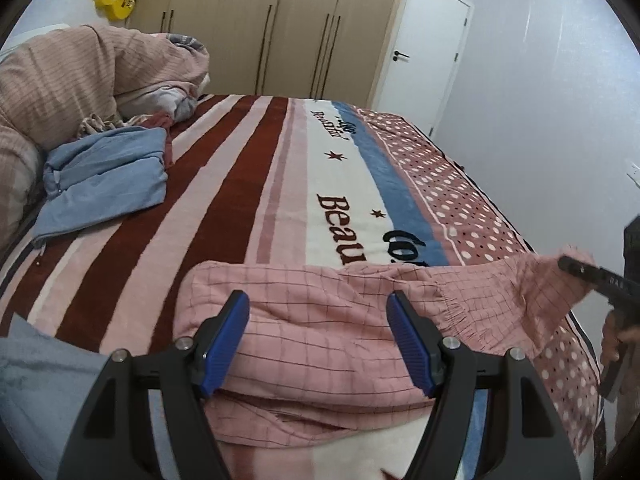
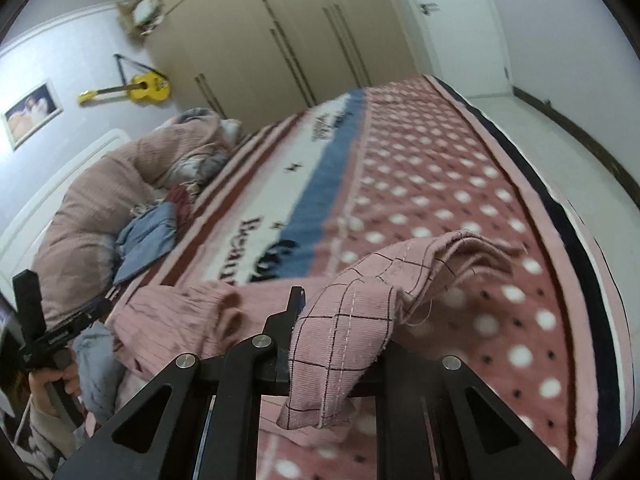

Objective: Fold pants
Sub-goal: 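Fold the held leg end over the pants with the right gripper and release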

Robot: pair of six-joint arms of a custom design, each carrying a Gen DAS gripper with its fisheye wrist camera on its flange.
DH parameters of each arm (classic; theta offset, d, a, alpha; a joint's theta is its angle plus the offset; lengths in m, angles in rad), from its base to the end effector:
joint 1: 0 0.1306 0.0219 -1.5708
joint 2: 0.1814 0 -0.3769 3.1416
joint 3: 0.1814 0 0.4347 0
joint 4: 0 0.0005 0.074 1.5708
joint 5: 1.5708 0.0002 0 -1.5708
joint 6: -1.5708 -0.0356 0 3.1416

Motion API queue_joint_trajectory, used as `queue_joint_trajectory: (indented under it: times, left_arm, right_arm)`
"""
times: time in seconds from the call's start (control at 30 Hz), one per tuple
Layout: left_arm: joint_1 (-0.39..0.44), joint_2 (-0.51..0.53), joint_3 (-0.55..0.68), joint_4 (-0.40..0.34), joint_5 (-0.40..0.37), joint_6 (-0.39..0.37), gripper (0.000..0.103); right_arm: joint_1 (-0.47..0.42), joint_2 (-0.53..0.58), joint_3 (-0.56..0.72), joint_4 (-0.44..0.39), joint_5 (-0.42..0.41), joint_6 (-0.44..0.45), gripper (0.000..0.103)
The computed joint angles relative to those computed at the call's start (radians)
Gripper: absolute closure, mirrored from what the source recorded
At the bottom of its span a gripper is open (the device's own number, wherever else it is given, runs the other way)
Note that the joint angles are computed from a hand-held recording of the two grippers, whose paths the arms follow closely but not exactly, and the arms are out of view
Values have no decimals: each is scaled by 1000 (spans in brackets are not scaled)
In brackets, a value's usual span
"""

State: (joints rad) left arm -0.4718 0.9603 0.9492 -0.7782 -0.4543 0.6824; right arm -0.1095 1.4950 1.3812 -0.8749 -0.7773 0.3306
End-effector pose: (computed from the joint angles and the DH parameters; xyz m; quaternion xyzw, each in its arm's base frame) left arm 0.3403 -0.1566 0.3931 -0.1800 0.8869 -0.0280 0.4246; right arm 0.5474 -0.0356 0.3729 -0.2059 0.8691 0.2963 0.3384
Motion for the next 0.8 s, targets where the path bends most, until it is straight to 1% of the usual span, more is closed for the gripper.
queue_joint_trajectory:
  times: [0.17, 0.3, 0.47, 0.6, 0.7, 0.8]
  left_arm:
    - [56, -86, -50, -35, 42, -49, 36]
    - [100, -172, -96, -58, 24, -99, 36]
    - [163, -266, -150, -66, 72, -137, 36]
    - [206, -319, -180, -70, 110, -163, 36]
    - [233, -344, -194, -65, 136, -177, 36]
    - [254, -369, -209, -63, 153, -184, 36]
  right_arm:
    - [92, -52, -24, 5, 16, -6, 94]
    - [175, -88, -45, 21, 22, -20, 94]
    - [292, -129, -68, 45, 25, -44, 94]
    - [387, -125, -66, 41, 53, -55, 94]
    - [458, -109, -66, 30, 78, -41, 94]
    - [522, -83, -75, 13, 115, -4, 94]
